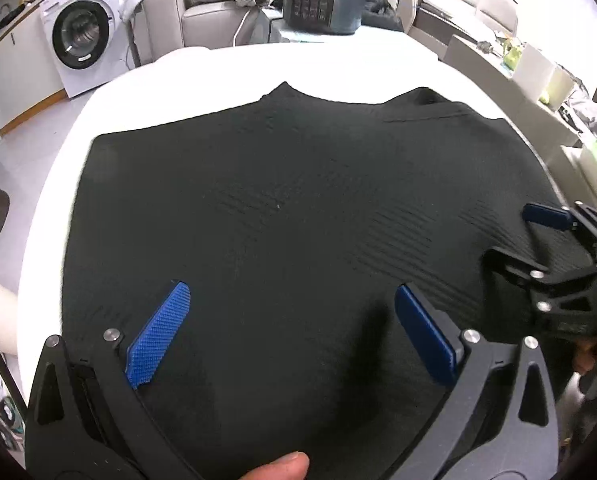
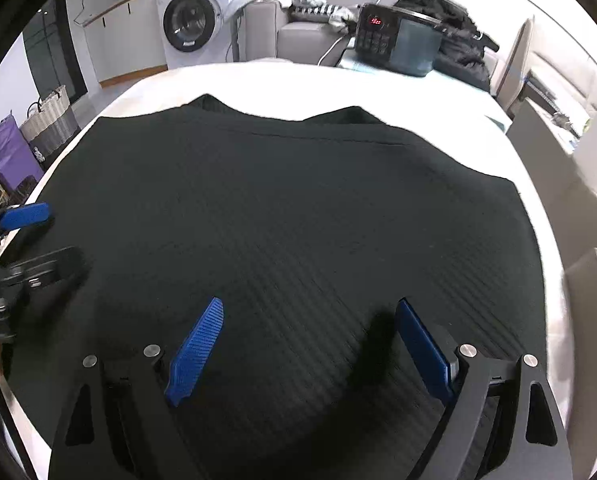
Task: Fold small clothes
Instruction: 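Smooth the spread sweater with both open grippers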
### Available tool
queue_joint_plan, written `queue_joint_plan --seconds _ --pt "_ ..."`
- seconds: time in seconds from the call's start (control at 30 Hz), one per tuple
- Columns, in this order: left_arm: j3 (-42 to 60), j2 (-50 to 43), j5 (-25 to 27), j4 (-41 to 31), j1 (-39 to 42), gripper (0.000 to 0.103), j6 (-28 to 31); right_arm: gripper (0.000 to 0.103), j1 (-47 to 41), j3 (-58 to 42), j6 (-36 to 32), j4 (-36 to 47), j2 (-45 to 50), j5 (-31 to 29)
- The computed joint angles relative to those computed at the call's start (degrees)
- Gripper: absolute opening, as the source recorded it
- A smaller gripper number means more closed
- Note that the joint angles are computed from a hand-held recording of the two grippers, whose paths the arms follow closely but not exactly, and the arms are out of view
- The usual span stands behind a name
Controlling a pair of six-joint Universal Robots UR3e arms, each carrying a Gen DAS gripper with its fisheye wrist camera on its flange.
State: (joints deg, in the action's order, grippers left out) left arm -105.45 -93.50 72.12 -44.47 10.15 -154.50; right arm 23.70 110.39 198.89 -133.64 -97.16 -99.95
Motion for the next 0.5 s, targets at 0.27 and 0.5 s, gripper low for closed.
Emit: queue_joint_plan --seconds 0.27,0.5 --pt "-3.42 0.68 -0.57 3.07 5.32 0.101 3.38 0.092 -10.37 10.05 -4.04 3.03 -12.24 -4.41" --pt "3.15 -2.88 -0.57 1.71 1.95 0.101 -0.74 0.092 -13.62 9.83 -4.69 2.58 -13.66 -2.65"
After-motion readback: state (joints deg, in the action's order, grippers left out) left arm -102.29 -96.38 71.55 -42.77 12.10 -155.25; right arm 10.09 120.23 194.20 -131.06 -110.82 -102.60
